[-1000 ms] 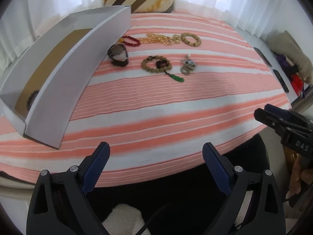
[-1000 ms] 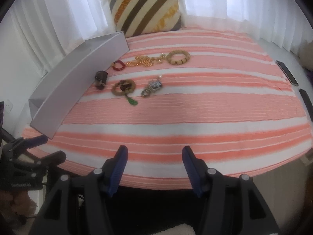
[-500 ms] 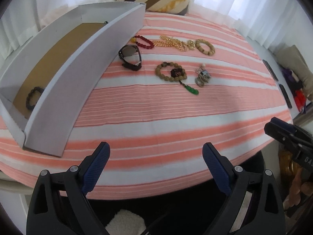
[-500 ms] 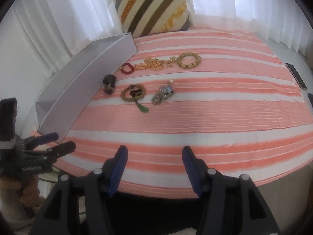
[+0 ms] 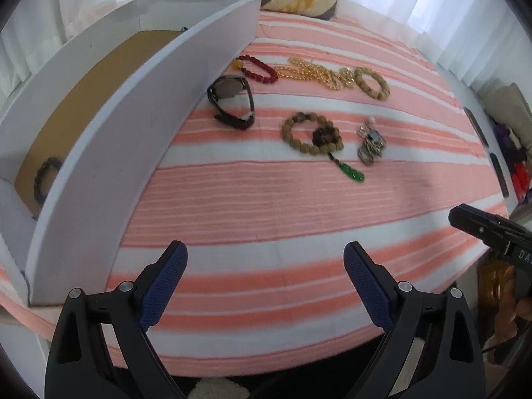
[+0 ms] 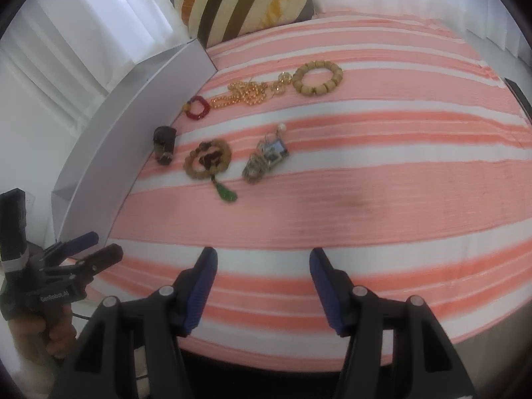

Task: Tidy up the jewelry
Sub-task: 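Withdraw both tools from the box back over the jewelry, then grasp the black sunglasses with the left tool while the right tool grasps the keychain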

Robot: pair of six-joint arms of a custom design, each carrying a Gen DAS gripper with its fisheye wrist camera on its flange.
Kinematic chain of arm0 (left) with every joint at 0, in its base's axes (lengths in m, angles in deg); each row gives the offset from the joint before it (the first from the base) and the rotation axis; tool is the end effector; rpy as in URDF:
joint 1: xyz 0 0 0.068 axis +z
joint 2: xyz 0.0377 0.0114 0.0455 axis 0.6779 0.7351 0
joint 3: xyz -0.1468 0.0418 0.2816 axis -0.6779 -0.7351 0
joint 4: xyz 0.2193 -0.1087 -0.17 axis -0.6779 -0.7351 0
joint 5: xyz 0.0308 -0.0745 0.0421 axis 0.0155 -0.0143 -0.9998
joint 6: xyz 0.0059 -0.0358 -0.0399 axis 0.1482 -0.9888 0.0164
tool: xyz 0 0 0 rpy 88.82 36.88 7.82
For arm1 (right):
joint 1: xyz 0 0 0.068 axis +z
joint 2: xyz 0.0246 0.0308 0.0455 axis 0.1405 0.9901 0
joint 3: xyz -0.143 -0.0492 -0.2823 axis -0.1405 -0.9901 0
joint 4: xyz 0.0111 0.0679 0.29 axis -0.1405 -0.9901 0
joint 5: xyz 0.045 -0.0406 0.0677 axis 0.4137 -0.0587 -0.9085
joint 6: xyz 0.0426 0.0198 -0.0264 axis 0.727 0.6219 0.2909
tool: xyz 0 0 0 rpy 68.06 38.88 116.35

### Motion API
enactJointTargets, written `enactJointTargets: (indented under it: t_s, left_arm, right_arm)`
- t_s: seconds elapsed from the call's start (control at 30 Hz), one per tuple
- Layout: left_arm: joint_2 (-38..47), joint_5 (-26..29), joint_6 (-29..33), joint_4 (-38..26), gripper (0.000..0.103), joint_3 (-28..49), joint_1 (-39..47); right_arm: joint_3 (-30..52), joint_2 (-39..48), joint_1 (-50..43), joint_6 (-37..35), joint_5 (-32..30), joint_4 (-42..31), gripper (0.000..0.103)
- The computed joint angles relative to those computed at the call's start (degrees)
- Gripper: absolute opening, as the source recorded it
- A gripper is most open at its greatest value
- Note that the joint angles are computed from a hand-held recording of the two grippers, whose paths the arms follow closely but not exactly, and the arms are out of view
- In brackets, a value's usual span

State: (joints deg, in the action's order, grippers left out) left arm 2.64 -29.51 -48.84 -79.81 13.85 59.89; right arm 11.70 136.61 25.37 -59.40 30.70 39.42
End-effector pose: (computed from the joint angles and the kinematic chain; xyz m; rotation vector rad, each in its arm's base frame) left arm 0.1950 0.0544 0.1792 -0.2807 2.7086 -0.1193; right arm 0.2014 0.0726 0.1495 -0.3103 2.6418 0.4965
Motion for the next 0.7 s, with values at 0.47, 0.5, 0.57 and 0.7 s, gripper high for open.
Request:
enactJointTargets:
  t_s: [0.47, 0.5, 0.57, 0.7]
  left_arm:
    - [13.18, 0.33, -3.44, 5.62, 0.092, 9.85, -1.61]
    - [15.33, 0.20, -3.74, 5.49, 0.092, 12.11, -2.18]
    - [19.89, 0.60, -4.29, 4.54, 0.092, 16.70, -2.81]
    - [27.54, 1.38, -5.56, 2.32, 0.092, 23.24, -3.35]
  right_arm:
    - [12.32, 17.63, -2.41, 1.31, -4.70, -1.19, 0.059]
    - [14.63, 19.73, -2.39, 1.34, -5.20, -2.33, 0.059]
    - [18.51, 22.98, -1.91, 1.68, -4.51, -3.80, 0.059]
    - [25.31, 29.71, -0.21, 3.09, -3.72, -5.90, 0.059]
